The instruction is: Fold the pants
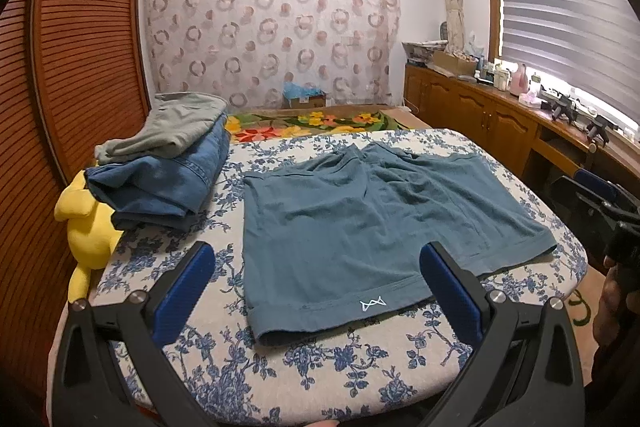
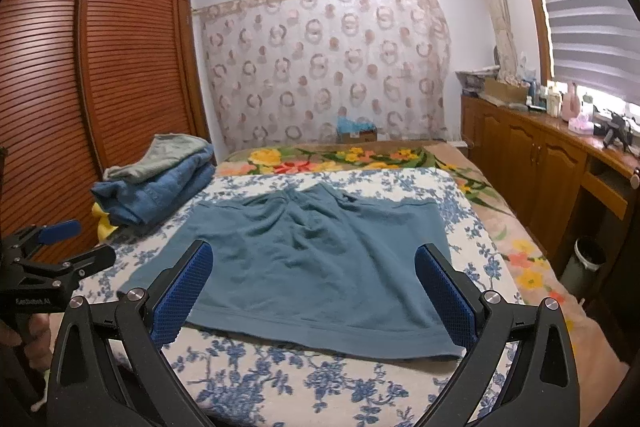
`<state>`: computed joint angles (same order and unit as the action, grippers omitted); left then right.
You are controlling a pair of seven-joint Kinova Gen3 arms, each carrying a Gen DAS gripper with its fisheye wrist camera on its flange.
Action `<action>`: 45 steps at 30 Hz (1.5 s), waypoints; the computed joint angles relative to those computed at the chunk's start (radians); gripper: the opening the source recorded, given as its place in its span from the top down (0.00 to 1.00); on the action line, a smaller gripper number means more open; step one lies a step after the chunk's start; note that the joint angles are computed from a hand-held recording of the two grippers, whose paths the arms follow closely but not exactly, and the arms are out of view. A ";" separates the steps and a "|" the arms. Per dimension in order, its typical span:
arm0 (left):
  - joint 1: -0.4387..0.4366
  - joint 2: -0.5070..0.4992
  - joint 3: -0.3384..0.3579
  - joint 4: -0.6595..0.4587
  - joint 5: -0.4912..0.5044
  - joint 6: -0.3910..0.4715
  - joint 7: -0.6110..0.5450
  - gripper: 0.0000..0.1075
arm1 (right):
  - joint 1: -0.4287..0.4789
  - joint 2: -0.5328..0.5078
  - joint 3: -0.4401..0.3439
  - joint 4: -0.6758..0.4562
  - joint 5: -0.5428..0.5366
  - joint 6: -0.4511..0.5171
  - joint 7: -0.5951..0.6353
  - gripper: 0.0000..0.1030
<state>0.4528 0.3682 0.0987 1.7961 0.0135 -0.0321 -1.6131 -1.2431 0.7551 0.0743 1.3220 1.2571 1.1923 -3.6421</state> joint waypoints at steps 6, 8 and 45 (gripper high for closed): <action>-0.089 0.043 0.106 -0.038 -0.040 0.009 -0.032 0.04 | 0.022 -0.009 0.000 0.034 -0.005 -0.001 -0.006 0.00; -0.099 0.061 0.120 -0.065 -0.049 0.021 -0.046 0.04 | 0.029 -0.012 -0.002 0.041 -0.005 0.001 -0.003 0.00; -0.126 0.300 0.252 -0.463 0.138 0.352 -0.372 0.04 | 0.501 -0.117 -0.023 0.165 -0.321 -0.495 0.437 0.58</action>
